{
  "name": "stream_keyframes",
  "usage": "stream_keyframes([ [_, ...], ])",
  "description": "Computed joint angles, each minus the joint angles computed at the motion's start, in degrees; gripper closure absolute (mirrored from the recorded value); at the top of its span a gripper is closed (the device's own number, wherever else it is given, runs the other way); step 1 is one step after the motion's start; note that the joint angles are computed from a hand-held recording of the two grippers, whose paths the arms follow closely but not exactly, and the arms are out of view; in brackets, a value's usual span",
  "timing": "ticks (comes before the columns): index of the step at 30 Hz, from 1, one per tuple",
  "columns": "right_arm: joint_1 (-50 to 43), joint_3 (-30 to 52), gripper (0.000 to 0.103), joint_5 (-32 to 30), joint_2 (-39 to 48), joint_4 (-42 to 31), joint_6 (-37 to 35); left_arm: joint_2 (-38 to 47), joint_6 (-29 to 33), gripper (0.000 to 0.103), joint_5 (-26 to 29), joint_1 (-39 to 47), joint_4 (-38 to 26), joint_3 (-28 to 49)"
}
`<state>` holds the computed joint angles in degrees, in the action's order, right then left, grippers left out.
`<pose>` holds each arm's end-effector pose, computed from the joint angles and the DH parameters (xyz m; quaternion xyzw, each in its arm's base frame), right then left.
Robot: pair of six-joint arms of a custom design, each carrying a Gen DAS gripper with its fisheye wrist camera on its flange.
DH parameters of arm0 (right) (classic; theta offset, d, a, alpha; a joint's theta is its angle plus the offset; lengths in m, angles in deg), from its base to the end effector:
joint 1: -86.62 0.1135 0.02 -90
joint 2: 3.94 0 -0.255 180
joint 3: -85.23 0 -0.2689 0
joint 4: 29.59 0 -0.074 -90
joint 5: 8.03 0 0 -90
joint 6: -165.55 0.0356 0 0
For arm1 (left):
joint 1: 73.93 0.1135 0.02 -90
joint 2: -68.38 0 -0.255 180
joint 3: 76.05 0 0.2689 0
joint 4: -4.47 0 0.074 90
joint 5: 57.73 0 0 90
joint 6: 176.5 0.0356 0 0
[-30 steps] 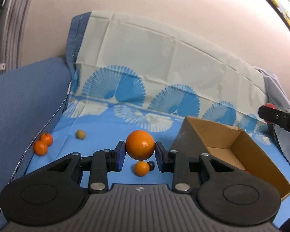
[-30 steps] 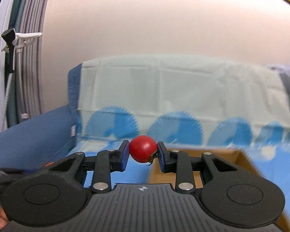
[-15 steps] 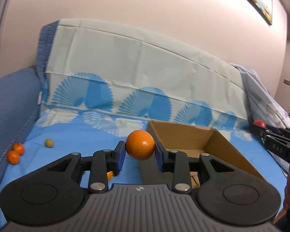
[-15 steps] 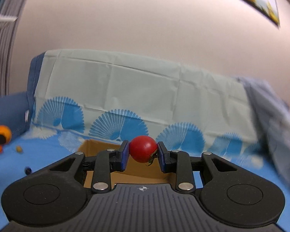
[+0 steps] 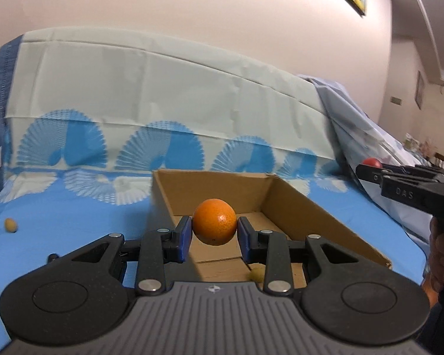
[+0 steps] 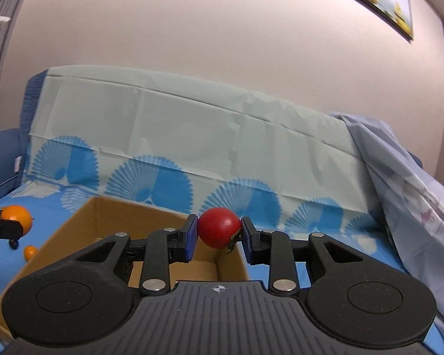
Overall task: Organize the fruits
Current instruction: 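Lift the orange and the tomato and carry both over the cardboard box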
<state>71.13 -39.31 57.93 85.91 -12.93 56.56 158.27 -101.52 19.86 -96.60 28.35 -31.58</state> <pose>0.3341 -0.0775 0.1842 -0.1469 0.7858 -0.0103 0.6007 0.2885 -0.1122 0.1370 -0.0058 0.8242 -0.0961 0.5581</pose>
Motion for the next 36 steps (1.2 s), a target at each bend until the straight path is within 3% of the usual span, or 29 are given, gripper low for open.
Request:
stream_keyframes([
  [14,-0.01,2.43,0.071,1.82,3.76,-0.06,-1.14,5.63,1.84,0.066,1.51,-2.15,2.38,3.13],
  [36,1.58,1.40,0.071,2.75,3.20,1.01,-1.88,10.92,6.44,0.066,-1.56,-8.04,3.46,5.34],
])
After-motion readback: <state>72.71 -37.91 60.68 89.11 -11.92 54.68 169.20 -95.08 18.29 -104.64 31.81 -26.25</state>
